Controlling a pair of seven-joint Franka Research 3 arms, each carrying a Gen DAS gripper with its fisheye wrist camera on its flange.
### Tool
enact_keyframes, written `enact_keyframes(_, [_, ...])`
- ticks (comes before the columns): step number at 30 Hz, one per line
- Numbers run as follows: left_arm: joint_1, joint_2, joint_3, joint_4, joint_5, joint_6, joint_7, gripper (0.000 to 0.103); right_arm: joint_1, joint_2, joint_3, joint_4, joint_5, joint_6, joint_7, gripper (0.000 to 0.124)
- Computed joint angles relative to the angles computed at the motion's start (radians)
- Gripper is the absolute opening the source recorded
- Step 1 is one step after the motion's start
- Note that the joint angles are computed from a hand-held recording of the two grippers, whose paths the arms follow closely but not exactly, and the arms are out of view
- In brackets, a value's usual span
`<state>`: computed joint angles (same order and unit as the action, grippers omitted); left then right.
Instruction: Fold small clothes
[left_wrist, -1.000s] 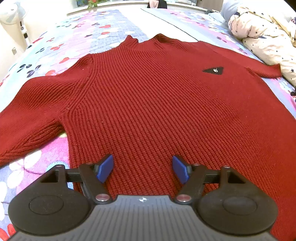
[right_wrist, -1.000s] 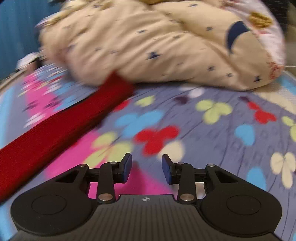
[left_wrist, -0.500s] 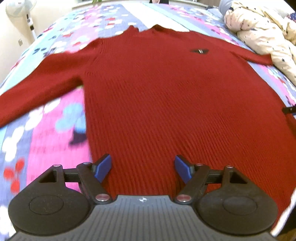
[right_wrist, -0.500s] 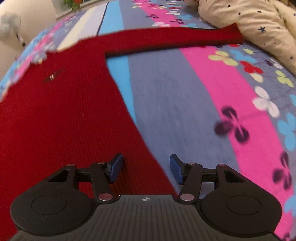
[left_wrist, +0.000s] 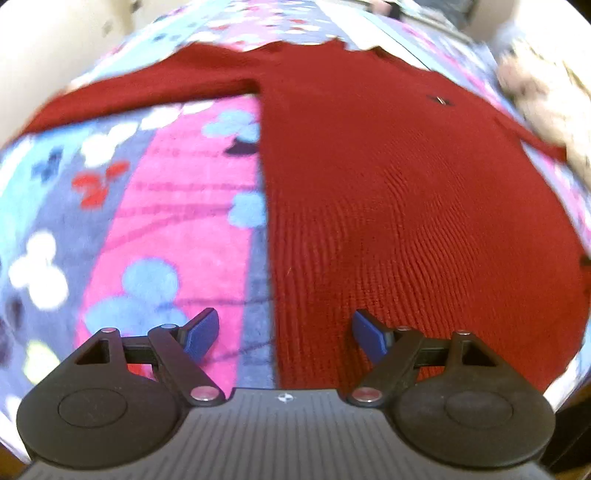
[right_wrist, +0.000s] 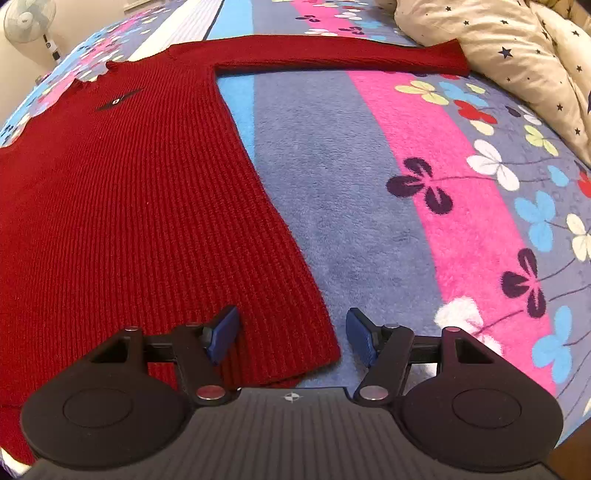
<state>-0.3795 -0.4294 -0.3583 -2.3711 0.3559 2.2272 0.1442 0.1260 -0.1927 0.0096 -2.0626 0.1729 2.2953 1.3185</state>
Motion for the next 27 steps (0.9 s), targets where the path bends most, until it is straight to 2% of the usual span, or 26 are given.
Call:
enact_keyframes(2, [0.012,-0.008,-0.016,-0.018,0.032,0.026,-0.045,0.083,0.003,0.003,-0.002,-0.001,0.017,0.014,-0.006,0.066])
enact_keyframes(4, [0.022,-0.003,-0.048,-0.018,0.085,0.021,-0.092,0.079,0.006,0.008,-0.005,-0.001,0.034,0.026,-0.019,0.067])
enact_keyframes(6, [0.029,0.001,-0.071,-0.019,0.134,0.029,-0.155,0.067,0.009,0.011,-0.01,-0.001,0.063,0.035,-0.034,0.065])
enact_keyframes(7, [0.027,0.001,-0.076,-0.018,0.147,0.03,-0.176,0.064,0.012,0.011,-0.013,-0.002,0.083,0.04,-0.049,0.059])
enact_keyframes(9, [0.021,0.012,-0.08,-0.005,0.171,0.028,-0.204,0.043,0.018,0.009,-0.02,-0.005,0.123,0.044,-0.092,0.049])
enact_keyframes(11, [0.017,0.026,-0.076,0.01,0.186,0.027,-0.212,0.033,0.021,0.007,-0.024,-0.007,0.152,0.042,-0.135,0.029])
enact_keyframes(13, [0.006,0.026,-0.073,0.012,0.193,0.016,-0.217,0.032,0.02,0.006,-0.026,-0.007,0.167,0.044,-0.159,0.015])
enact_keyframes(15, [-0.003,0.006,-0.054,-0.017,0.177,0.05,-0.233,0.034,0.014,0.009,-0.031,0.003,0.191,0.03,-0.153,0.014])
enact_keyframes(18, [-0.003,-0.013,-0.04,-0.048,0.155,0.096,-0.254,0.039,0.003,0.016,-0.03,0.016,0.197,0.012,-0.117,0.017])
enact_keyframes(20, [-0.001,-0.005,-0.047,-0.038,0.159,0.083,-0.242,0.039,-0.002,0.016,-0.024,0.014,0.173,0.011,-0.095,0.029])
enact_keyframes(22, [0.0,0.005,-0.054,-0.024,0.168,0.065,-0.228,0.038,0.0,0.012,-0.022,0.01,0.165,0.003,-0.111,0.029])
enact_keyframes(25, [0.002,-0.008,-0.055,-0.03,0.177,0.062,-0.242,0.011,0.004,0.002,-0.022,0.002,0.162,0.008,-0.139,0.014])
enact_keyframes(27, [0.001,-0.045,-0.047,-0.055,0.171,0.089,-0.262,0.01,0.003,-0.009,-0.03,0.0,0.187,0.009,-0.144,0.012])
